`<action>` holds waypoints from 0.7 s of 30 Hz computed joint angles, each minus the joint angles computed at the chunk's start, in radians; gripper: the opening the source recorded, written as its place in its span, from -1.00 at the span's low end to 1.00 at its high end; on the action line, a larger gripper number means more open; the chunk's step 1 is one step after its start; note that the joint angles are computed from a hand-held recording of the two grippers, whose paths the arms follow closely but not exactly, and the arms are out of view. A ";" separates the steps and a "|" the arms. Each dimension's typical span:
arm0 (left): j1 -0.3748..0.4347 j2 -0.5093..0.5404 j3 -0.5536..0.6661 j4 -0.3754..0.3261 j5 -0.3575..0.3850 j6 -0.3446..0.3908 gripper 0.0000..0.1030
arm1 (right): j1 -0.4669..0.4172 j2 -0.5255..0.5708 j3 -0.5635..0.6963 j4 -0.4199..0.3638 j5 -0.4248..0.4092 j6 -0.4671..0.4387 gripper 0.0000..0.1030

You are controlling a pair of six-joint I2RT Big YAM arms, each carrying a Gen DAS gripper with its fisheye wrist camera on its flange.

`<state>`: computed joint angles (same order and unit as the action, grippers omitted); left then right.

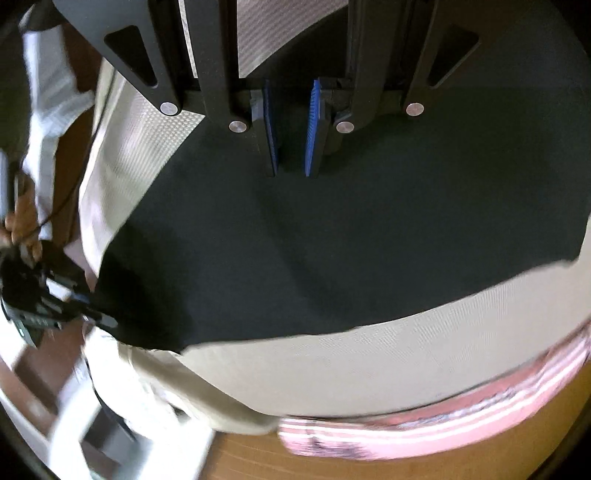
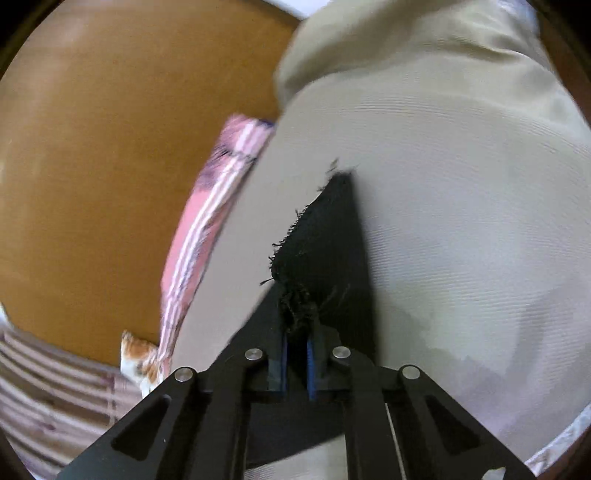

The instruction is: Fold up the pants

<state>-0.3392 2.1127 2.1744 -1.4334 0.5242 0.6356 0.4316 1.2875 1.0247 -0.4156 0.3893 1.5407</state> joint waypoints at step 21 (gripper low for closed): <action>0.282 0.182 0.352 -0.176 0.118 -0.235 -0.68 | 0.116 0.789 0.951 -0.302 -0.552 -0.455 -0.83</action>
<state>-0.0571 2.2944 2.5260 -1.6098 0.6425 0.4004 0.5473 2.0760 1.9759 -0.7175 -0.1631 1.0856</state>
